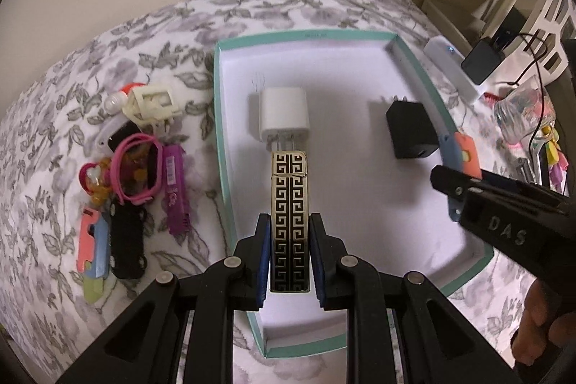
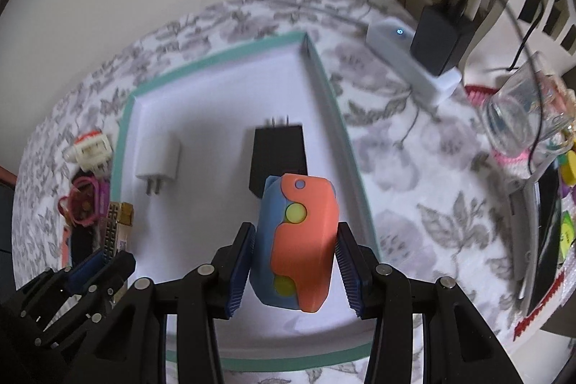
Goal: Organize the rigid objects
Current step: 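Carry the gold bar and toy car into the tray and release both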
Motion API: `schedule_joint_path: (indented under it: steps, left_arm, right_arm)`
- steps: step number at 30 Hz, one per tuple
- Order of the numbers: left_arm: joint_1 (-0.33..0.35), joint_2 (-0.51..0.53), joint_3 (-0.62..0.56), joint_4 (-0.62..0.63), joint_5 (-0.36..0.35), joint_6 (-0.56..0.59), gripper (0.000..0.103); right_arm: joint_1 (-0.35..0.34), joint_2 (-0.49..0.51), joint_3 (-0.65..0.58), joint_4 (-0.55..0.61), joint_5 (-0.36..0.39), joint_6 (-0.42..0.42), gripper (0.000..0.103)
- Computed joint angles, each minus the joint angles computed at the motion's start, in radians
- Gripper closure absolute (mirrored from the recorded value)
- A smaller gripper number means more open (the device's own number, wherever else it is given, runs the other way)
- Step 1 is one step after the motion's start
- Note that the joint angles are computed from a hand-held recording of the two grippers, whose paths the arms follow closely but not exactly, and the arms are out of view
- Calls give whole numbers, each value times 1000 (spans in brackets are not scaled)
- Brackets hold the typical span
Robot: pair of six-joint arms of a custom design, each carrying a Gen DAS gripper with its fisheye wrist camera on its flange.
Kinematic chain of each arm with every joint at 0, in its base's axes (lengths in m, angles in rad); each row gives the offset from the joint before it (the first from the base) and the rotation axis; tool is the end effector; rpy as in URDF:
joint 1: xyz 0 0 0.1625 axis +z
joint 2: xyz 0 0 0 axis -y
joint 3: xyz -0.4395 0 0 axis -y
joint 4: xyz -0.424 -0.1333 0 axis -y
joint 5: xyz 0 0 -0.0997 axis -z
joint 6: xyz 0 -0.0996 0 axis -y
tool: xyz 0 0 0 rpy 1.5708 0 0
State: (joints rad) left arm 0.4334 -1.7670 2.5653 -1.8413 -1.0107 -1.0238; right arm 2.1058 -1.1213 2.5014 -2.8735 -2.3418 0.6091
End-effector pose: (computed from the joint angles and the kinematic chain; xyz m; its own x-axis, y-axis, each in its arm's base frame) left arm -0.1522 -0.2756 0.1668 -0.7284 0.1485 -0.6689 0.3113 0.9414 -0.1301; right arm 0.2412 -0.2816 0.0631 -0.7743 0.1528 0.6141 -0.0796 0.9392 -0.3341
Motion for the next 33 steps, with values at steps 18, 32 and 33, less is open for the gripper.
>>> schedule_joint_path:
  steps: [18, 32, 33]
  left_arm:
    - [25, 8, 4, -48, -41, 26, 81]
    - [-16, -142, -50, 113, 77, -62, 26]
    - [-17, -152, -54, 123, 85, -69, 26]
  right_arm:
    - [13, 39, -25, 58, -17, 12, 40]
    - [126, -7, -71, 79, -99, 12, 27]
    - [128, 0, -73, 67, -103, 7, 22]
